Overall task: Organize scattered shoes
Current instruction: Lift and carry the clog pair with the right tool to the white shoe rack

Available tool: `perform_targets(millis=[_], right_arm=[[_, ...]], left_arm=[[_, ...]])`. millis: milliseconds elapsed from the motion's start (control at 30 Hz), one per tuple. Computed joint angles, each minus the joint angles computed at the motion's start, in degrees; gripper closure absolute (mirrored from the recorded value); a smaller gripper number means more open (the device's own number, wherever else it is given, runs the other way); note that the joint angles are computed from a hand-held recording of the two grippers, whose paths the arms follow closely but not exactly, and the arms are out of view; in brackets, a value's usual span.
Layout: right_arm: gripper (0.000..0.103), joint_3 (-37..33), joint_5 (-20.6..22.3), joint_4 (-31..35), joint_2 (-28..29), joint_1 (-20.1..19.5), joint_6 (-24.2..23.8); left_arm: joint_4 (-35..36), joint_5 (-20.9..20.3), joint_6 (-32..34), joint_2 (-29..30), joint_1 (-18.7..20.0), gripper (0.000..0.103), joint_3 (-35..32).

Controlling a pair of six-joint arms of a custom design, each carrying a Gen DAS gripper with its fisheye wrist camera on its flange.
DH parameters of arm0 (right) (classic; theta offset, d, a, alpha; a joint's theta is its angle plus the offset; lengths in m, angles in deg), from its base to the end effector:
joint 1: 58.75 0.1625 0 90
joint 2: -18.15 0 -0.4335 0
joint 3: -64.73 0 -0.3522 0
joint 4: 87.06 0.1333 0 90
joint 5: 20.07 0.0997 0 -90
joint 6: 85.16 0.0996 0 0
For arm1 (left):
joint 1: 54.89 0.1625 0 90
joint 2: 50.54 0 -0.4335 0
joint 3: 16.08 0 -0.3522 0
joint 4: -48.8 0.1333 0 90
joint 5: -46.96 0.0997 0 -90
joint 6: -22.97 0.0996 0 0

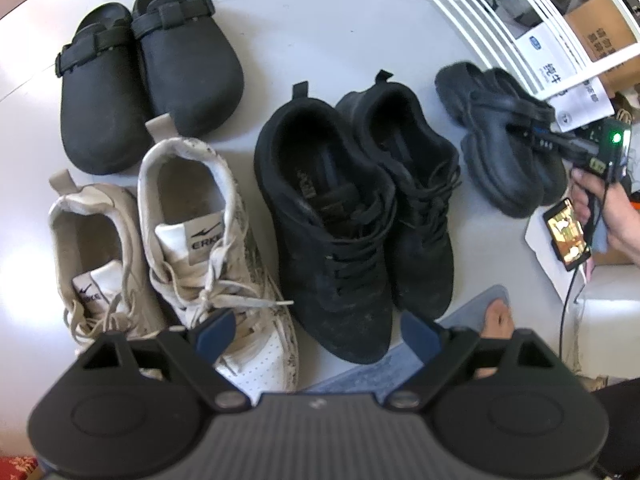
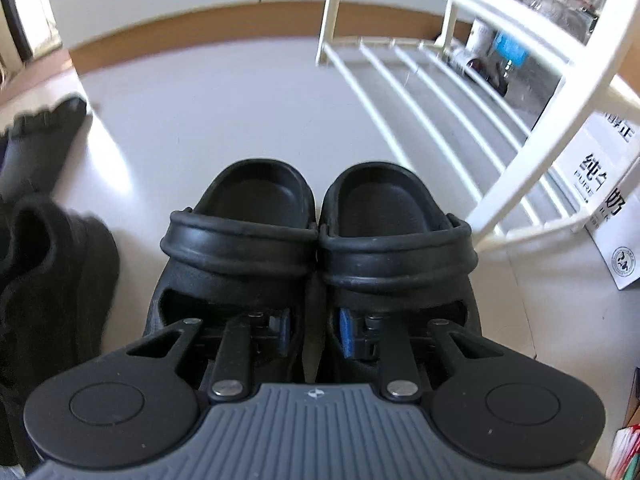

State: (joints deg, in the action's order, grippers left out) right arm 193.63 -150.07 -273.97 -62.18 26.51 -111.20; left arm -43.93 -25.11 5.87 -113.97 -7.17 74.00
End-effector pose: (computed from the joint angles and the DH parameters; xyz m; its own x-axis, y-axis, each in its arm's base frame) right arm 0.0336 -0.4334 0.3495 -0.6744 0.1961 0.7119 -0.2684 0.8331 -0.4837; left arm -0.2564 -0.5257 0.2652 -0.7734 0.5012 -0.3882 0.4055 0.8618 0.3048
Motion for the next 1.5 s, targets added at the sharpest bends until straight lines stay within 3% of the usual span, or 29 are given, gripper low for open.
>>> perform_targets(millis=[167, 300, 800, 967, 1233, 1500], right_arm=[[0.077, -2.8, -1.5, -5.6, 2.6, 2.0, 0.1], [0.077, -5.5, -3.4, -7.6, 4.4, 2.4, 2.9], [0.078, -5.0, -15.6, -10.5, 5.6, 4.0, 15.8], [0.077, -6.1, -19.5, -8.6, 6.6, 4.5, 22.3], [0.078, -8.7, -17.0, -7.7, 6.6, 2.2, 26.6], [0.078, -13.5, -17.3, -11.1, 10.0, 0.4, 25.0]], left_arm=[[0.3, -0.2, 0.4, -0.4, -0.7, 0.012, 0.9], [0.8, 0.1, -0.2, -0.4, -0.8, 0.012, 1.1], [0.5, -0.1, 0.5, -0.3, -1.2, 0.012, 1.4], [0.0, -0.5, 0.9, -0.4, -1.4, 0.012, 1.4], [0.4, -0.5, 0.7, -0.4, -1.3, 0.012, 1.6], [0.2, 0.3, 1.0, -0.5, -1.0, 0.012, 0.8]])
